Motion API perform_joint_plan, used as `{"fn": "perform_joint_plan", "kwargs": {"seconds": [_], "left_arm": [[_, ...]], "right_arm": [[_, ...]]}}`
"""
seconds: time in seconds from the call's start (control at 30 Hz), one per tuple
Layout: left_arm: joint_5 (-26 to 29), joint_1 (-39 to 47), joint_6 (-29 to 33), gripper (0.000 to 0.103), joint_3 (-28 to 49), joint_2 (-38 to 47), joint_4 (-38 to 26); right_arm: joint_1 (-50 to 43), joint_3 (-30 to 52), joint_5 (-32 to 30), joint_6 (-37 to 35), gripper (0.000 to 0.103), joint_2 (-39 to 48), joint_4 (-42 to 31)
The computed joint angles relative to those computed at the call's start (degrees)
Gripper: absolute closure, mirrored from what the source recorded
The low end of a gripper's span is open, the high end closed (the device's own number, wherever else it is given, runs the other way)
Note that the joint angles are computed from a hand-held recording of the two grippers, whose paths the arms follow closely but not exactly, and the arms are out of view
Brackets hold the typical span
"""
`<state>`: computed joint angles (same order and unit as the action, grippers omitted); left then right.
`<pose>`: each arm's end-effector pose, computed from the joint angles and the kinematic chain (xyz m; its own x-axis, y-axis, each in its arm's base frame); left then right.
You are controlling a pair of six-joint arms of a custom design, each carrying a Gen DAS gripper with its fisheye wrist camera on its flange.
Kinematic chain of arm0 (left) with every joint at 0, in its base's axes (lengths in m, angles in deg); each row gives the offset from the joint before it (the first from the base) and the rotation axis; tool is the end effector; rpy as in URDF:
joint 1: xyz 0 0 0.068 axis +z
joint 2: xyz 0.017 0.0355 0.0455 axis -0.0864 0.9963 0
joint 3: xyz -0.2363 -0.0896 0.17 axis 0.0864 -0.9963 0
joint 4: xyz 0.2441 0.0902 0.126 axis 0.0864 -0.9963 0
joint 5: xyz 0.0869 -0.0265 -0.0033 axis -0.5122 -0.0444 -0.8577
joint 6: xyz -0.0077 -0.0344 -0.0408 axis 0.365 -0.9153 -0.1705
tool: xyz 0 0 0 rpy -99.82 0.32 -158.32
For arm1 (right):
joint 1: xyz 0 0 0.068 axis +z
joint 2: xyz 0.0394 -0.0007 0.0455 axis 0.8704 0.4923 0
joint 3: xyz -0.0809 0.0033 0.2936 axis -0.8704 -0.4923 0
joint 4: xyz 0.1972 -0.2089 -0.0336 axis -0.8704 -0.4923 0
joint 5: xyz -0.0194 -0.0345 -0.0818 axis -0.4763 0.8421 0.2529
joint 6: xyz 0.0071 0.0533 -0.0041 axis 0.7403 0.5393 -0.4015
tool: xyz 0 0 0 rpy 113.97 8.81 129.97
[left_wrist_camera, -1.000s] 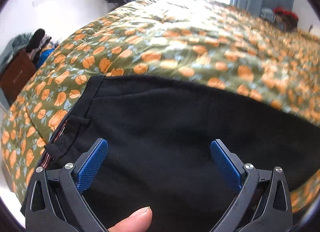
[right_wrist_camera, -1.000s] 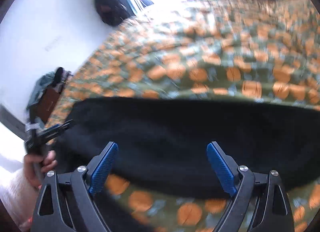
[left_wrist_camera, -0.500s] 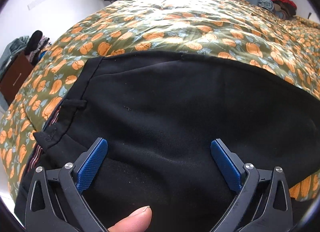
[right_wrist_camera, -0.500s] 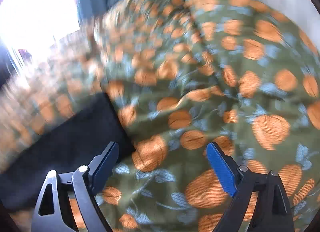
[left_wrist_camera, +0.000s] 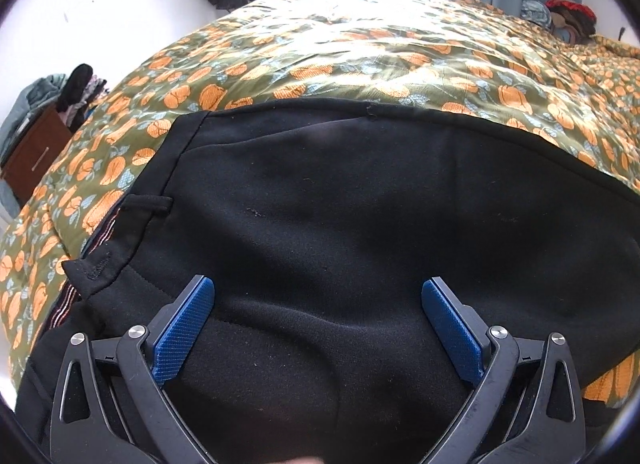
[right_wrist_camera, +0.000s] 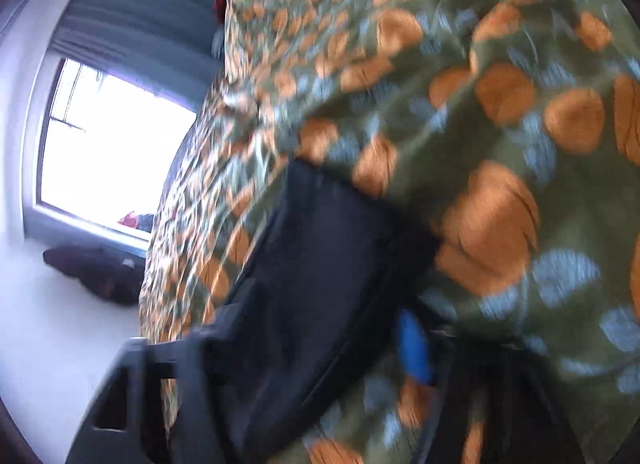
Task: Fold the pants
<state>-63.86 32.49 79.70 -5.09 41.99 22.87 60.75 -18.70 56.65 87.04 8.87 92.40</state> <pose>0.2239 0.1661 0.2148 -0.7979 -0.1933 -0.5709 -0.3011 0.9483 0.0998 0.3386 0.0070 0.1814 -0.4139 0.8657 -0.2815 0.5036 0.4754 0.7213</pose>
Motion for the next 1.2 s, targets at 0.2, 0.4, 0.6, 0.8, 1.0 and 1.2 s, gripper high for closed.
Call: {"fn": "perform_joint_plan", "kwargs": {"seconds": [0.2,0.4,0.6,0.8,1.0,1.2], "left_arm": [[0.60,0.30,-0.15,0.000,0.05,0.28,0.21],[0.82,0.35,-0.24,0.000,-0.03,0.44,0.56],[0.18,-0.06,-0.60,0.000,0.01,0.80,0.92],[-0.46,0.01,0.49,0.001,3.60,0.76,-5.54],[11.65,8.61,7.91,0.001,5.46,-6.54,-18.49],[20.35,22.66,25.68,0.000,0.95,-16.02,-29.37]], "right_arm": [[6.89,7.42,1.34,-16.28,0.090,-5.25,-7.15],[26.84,9.48,-0.42,-35.71,0.090,-22.33,-23.02],[41.19,-1.52,19.54,-22.63,0.084,-44.07,-41.89],[35.87,-3.32,36.45,-1.82,0.041,-39.47,-68.04],[53.86,7.51,49.85,27.09,0.030,-31.56,-85.48],[73.33,20.73,58.52,37.03,0.019,-10.37,-77.85]]}}
